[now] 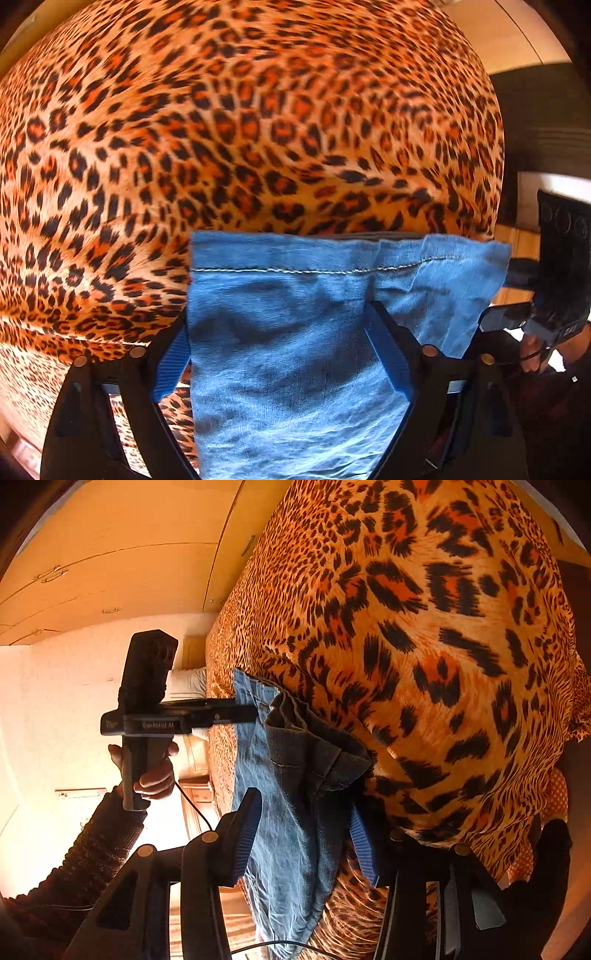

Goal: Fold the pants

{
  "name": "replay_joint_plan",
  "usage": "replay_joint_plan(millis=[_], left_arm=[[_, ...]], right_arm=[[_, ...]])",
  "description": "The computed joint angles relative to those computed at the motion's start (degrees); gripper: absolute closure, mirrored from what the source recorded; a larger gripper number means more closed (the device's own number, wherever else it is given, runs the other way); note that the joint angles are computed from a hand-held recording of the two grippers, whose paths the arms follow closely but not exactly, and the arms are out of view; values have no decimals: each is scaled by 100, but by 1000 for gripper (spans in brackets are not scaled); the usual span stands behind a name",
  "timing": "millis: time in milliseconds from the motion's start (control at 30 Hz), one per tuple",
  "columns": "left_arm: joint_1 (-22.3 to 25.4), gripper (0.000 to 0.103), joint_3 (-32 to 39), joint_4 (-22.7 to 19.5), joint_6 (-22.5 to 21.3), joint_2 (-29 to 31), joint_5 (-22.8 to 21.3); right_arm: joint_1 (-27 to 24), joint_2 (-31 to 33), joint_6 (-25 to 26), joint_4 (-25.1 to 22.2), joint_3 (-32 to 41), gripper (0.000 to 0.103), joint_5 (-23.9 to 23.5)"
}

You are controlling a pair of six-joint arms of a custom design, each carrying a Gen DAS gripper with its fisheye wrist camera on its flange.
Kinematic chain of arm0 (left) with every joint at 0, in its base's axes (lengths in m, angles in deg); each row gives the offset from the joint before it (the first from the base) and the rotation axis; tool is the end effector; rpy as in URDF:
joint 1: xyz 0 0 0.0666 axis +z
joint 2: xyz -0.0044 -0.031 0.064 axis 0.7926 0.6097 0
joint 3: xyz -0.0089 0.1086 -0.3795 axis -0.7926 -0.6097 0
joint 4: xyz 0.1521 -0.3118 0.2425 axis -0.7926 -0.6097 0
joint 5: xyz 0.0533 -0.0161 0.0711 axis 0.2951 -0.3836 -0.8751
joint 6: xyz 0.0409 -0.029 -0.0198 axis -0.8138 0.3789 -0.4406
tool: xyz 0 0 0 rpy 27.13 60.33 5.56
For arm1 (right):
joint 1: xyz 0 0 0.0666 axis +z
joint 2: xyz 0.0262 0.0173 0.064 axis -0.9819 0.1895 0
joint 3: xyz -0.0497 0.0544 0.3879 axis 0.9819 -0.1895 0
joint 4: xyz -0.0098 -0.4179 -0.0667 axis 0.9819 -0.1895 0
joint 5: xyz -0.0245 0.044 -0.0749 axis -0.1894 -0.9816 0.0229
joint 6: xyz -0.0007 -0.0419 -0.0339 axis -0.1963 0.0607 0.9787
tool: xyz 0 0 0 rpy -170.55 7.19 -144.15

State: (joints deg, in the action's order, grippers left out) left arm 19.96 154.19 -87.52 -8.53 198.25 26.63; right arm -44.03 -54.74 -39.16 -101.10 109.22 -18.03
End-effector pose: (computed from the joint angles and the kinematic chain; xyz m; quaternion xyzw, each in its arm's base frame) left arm 0.5191 -0.3323 0.2934 -0.5573 -0.8228 0.0222 0.1094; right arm 0.1956 0.1413 0.2884 0.3240 0.7949 0.4623 0.2223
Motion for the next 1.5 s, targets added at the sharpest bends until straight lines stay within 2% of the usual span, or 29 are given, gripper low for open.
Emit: replay_joint_plan(millis=[100, 167, 200, 233, 267, 300, 333, 367, 433, 633, 833, 900, 967, 1033, 1233, 1300, 1367, 1433, 1500], left_arm=[[-26, 11, -408, 448, 5, -300, 20], [35, 17, -496, 579, 242, -405, 229], [64, 26, -658, 683, 360, -554, 320], [113, 42, -692, 740, 455, -616, 421], [179, 53, -672, 750, 487, -636, 502], [242, 73, -627, 693, 519, -629, 596], [300, 88, -483, 565, 532, -552, 687], [353, 92, -468, 498, 563, -560, 799], [451, 97, -530, 539, 636, -668, 962], [997, 98, -723, 499, 528, -1185, 1436], [1517, 98, -725, 323, 532, -1636, 1745], [1550, 98, -713, 394, 698, -1739, 1795], [1726, 98, -953, 479, 778, -2017, 1893], [1693, 98, -1267, 779, 1120, -2190, 1945], [2525, 97, -2393, 999, 1372, -3005, 1959], [2799, 95, -2849, 1108, 1565, -3251, 1821], [3059, 91, -3311, 1220, 1845, -3504, 1548], [3308, 85, -3701, 1271, 2145, -3738, 1386], [3589, 84, -4014, 1293, 2448, -4003, 1311]], right_arm=[[185, 64, -21, -143, 97, 55, 321], [200, 121, 65, -295, 181, 56, 370], [244, 234, 71, -303, 230, 57, 426], [211, 290, 78, -364, 283, 61, 419], [156, 319, 97, -488, 351, 67, 396], [156, 360, 124, -644, 411, 72, 418], [160, 452, 145, -831, 512, 85, 443], [157, 725, 99, -746, 604, 90, 441], [153, 776, 102, -768, 650, 93, 417], [193, 1052, 794, -1056, 1183, 95, 448], [638, 1513, 1574, -1485, 1960, 95, 736], [795, 1746, 1858, -1581, 2276, 95, 802], [972, 2000, 2184, -1696, 2612, 95, 830], [1088, 2237, 2509, -1764, 2871, 95, 763], [1680, 3315, 3677, -2155, 3798, 95, 137], [1887, 3802, 4107, -2387, 4138, 95, -254], [2082, 4382, 4635, -2773, 4545, 90, -633], [2261, 5015, 5216, -3431, 5059, 85, -810], [2341, 5565, 5829, -4130, 5581, 81, -951]])
